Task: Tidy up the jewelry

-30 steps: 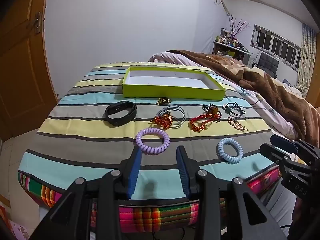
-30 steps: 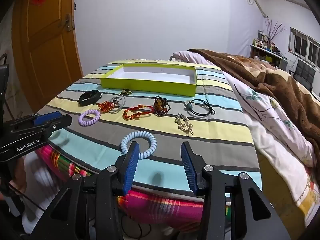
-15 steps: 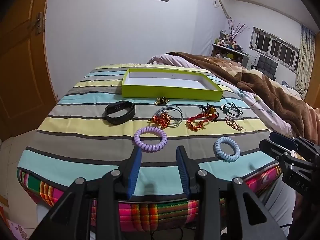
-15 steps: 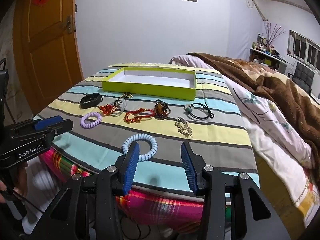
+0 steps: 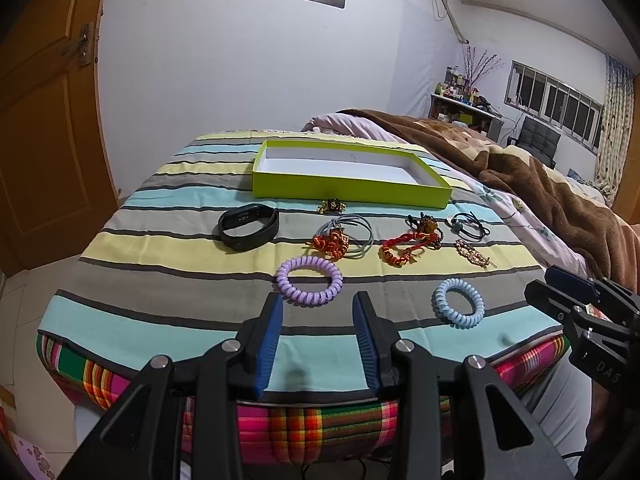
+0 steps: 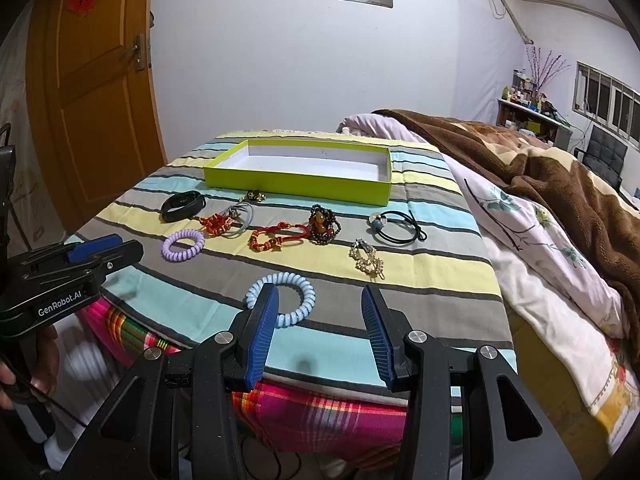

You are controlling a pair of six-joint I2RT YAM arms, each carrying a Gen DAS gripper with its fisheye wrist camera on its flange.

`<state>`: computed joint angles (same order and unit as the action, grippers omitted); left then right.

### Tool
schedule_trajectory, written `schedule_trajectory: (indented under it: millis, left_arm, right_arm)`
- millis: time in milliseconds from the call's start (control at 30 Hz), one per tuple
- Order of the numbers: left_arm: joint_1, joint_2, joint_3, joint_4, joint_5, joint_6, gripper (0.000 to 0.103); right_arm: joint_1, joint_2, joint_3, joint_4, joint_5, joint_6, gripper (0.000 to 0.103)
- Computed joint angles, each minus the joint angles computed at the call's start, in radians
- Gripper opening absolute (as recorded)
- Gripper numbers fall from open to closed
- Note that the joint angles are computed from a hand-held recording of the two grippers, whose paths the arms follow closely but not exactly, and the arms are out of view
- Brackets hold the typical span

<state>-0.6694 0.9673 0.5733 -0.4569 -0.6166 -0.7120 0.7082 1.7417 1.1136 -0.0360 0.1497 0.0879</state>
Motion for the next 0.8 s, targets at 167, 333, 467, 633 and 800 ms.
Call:
schedule_trajectory:
  millis: [167,333,467,633,800]
  left_arm:
    - [-0.012,-0.003,-0.003,-0.004,-0.011,-0.008,0.038]
    - [-0.028,-0.001,-0.002,-0.007,-0.024,-0.019,0.038]
    - [-0.033,0.0,-0.001,-0.011,-0.028,-0.026,0.038]
    - [-0.049,0.007,0.003,-0.018,-0.049,-0.035,0.038]
    - [-0.063,0.01,0.006,-0.028,-0.062,-0.05,0.038]
  right_arm:
    - [-0.001,-0.002,-0.003,0.004,0.001,0.0,0.044]
    - [-0.002,-0.004,-0.004,0.006,0.0,-0.002,0.044]
    - [-0.001,-0.005,-0.006,0.008,0.003,-0.001,0.044]
    - [-0.001,-0.008,-0.009,0.01,0.002,-0.002,0.044]
    - [-0.001,-0.01,-0.011,0.012,0.003,-0.001,0.044]
